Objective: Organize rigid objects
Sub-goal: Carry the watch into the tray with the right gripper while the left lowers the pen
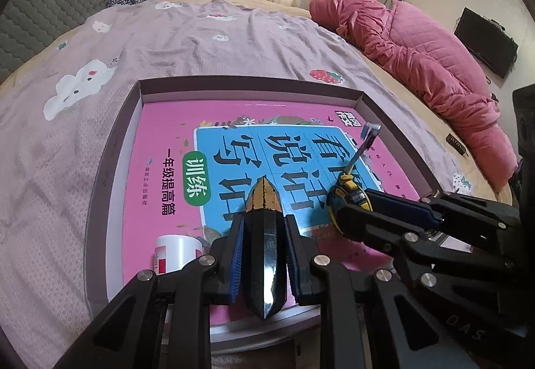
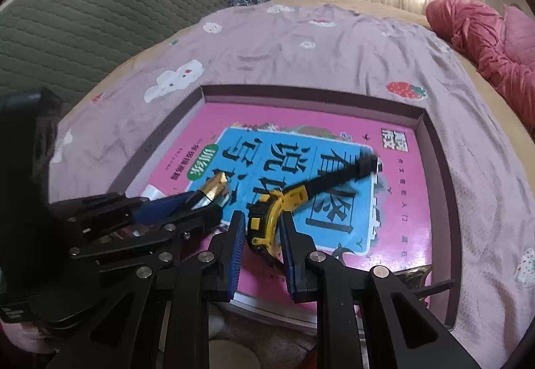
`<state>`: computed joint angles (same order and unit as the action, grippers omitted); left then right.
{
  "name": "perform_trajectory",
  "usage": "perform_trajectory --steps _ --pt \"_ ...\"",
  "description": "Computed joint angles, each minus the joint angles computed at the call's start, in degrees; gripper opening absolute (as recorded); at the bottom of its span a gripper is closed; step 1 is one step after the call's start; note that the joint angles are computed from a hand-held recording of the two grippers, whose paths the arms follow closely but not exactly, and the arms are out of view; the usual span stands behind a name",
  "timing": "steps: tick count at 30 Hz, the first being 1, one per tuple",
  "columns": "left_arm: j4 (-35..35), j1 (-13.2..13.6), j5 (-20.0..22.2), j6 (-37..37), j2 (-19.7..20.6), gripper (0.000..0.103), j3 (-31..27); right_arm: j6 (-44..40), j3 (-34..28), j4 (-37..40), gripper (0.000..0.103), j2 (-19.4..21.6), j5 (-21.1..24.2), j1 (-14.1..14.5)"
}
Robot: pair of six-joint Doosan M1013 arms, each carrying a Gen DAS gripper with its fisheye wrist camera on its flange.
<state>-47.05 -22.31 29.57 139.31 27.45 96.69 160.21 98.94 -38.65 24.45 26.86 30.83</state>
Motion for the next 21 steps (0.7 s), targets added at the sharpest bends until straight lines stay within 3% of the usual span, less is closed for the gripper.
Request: perform_trajectory --steps 21 --pt "2.5 -0.2 0.7 -1.5 0.0 0.023 -0.3 -0.1 1.1 0.0 0.027 -1.0 -0.8 0.5"
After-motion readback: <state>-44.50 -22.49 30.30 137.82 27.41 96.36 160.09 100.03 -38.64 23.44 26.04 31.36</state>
